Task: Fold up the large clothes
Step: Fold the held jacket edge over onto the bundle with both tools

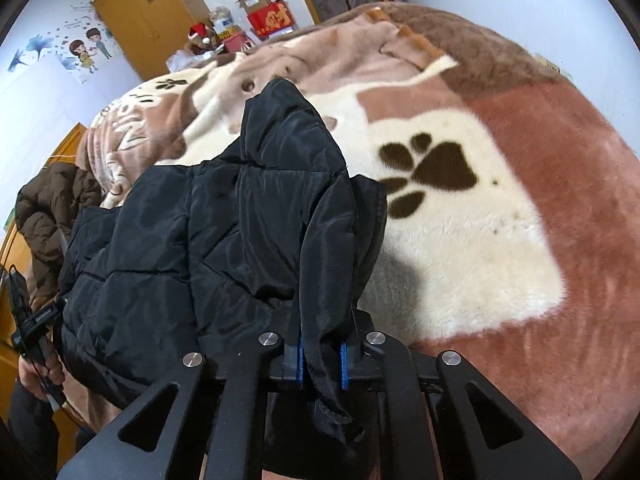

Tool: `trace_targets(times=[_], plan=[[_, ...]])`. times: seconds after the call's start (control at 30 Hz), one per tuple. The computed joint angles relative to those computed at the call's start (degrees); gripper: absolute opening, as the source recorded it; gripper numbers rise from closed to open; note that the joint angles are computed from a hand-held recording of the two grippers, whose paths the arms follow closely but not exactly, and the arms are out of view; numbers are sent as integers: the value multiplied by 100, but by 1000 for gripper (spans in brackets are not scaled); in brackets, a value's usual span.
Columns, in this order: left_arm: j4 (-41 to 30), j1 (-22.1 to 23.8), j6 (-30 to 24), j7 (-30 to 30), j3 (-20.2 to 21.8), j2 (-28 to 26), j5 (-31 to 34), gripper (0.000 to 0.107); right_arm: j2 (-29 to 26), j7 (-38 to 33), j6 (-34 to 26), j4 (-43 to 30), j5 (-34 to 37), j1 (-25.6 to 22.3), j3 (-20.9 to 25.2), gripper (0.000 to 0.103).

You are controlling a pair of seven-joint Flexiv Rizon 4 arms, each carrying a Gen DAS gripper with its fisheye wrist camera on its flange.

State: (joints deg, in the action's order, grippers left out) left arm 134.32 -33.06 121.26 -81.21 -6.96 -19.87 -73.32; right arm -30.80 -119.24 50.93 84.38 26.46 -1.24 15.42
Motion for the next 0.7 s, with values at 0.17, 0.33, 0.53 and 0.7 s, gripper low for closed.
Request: trace_targets(times=[0.17, 0.33, 0.53, 0.7], plan=[[-46, -131, 263, 436, -127, 188, -440, 27, 173, -211, -17, 62, 242, -99, 103, 9], [-49, 24, 294, 412, -188, 283, -277, 27, 257, -499, -135, -118, 533, -95, 182, 7], [88, 421, -225, -132, -107, 134, 273, 28, -313, 236, -711, -556, -166, 320, -271, 20], [796, 1355, -408, -2189, -312, -67, 2420, 33, -686, 582, -819, -539, -331, 140, -241, 61]])
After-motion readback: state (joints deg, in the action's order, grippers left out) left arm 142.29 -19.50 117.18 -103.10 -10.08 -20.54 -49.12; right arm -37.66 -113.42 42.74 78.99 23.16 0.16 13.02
